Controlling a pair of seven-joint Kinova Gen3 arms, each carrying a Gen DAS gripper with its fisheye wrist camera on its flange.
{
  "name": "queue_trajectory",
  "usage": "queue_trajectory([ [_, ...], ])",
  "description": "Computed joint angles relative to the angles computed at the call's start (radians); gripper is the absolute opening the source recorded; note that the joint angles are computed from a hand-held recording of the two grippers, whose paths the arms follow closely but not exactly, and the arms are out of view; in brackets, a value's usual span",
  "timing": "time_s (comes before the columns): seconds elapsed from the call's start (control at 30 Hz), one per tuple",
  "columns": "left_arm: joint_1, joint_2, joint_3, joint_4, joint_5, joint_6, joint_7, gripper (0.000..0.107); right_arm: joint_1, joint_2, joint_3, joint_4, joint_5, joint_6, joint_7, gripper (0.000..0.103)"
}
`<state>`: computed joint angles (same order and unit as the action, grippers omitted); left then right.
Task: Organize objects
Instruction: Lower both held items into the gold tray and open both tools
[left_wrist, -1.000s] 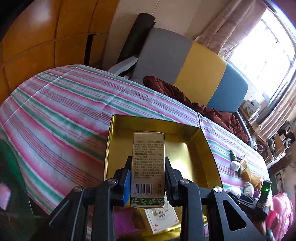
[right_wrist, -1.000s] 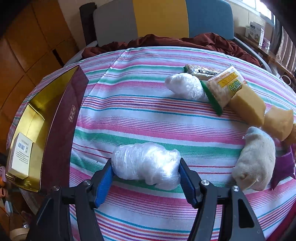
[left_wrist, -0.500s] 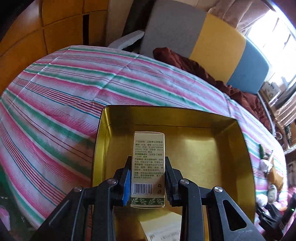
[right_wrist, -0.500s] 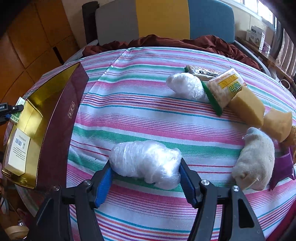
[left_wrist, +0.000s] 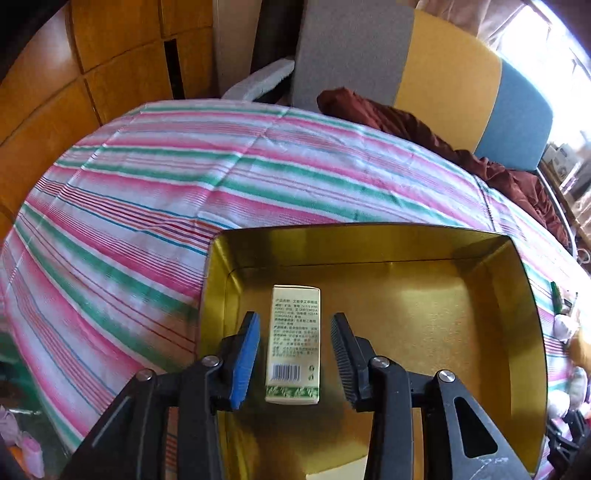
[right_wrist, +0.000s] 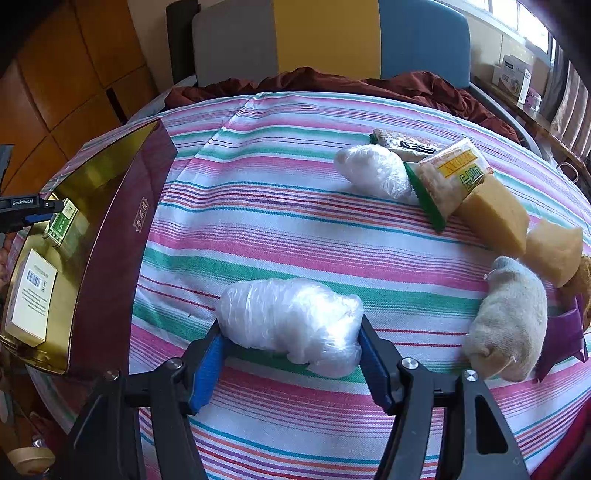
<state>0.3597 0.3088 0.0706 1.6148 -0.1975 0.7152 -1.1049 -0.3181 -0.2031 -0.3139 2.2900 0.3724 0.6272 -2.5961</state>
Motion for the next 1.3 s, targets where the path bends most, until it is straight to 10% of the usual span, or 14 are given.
queue_trajectory([
  [0.7,-0.112,-0.483,0.153,0.453,-0.053,-0.162,0.192,0.072,-0.018,-0.023,0.014,-0.175,-0.07,0.043,0.105,0.063],
  [1.0,-0.219,-0.554,0.281,0.517,-0.176,-0.13,0.342,0.072,-0.181,0.228,0.021,-0.445,-0.085,0.058,0.192,0.063],
  [1.3,-0.246,-0.588,0.224,0.578,-0.106,-0.211,0.284,0.077,-0.267,0.512,0.073,-0.7,-0.201,0.147,0.246,0.066],
])
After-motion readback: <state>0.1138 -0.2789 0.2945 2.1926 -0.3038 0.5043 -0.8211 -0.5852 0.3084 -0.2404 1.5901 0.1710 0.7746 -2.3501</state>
